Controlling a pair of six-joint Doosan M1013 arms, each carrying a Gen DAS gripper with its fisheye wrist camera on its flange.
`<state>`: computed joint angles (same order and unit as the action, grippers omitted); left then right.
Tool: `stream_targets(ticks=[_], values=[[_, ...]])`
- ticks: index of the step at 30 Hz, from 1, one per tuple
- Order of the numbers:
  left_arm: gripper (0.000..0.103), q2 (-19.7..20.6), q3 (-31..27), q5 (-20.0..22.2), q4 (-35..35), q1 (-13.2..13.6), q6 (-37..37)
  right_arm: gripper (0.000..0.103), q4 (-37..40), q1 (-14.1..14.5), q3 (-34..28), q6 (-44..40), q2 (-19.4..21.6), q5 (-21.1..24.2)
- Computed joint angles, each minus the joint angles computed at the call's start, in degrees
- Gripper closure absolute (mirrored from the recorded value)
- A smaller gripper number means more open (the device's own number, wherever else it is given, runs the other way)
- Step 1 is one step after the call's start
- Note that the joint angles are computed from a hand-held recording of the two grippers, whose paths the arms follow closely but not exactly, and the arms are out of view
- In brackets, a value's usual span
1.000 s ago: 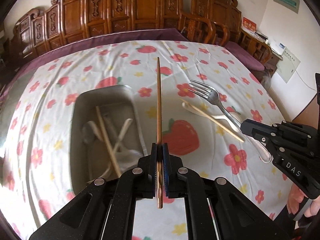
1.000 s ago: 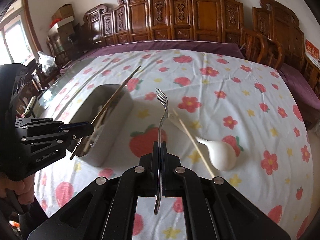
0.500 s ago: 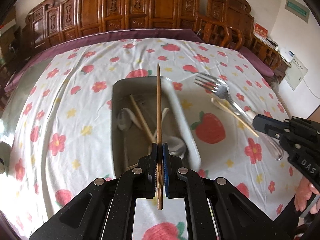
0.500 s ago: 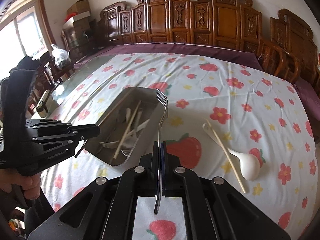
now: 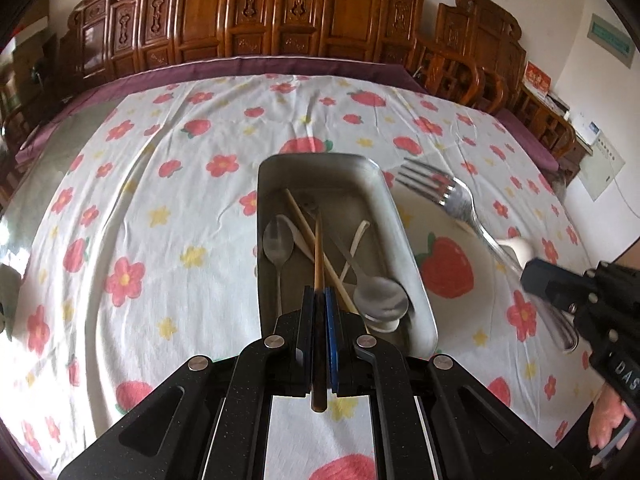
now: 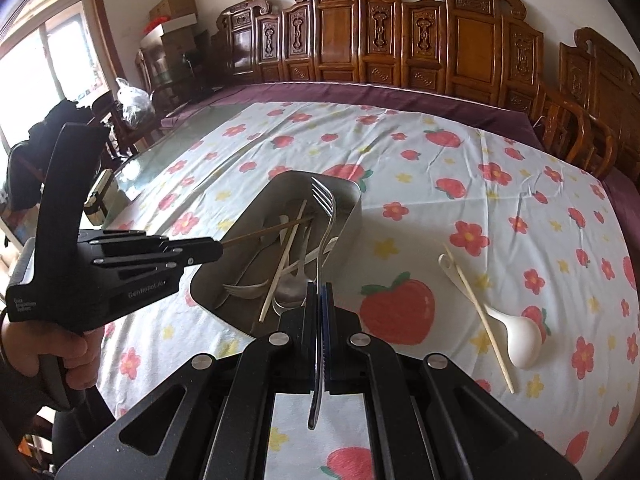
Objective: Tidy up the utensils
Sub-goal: 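Carry chopstick and fork to the tray and open the left gripper inside it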
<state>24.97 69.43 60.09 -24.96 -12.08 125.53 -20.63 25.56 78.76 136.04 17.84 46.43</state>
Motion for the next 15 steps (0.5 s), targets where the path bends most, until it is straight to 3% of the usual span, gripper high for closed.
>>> stream_targets(ticks=[15], values=[[0.098, 2.28, -2.25, -0.16, 1.60, -1.80, -1.02, 0.100, 0.46, -0.30, -1.22, -1.20, 0.79, 0.40]])
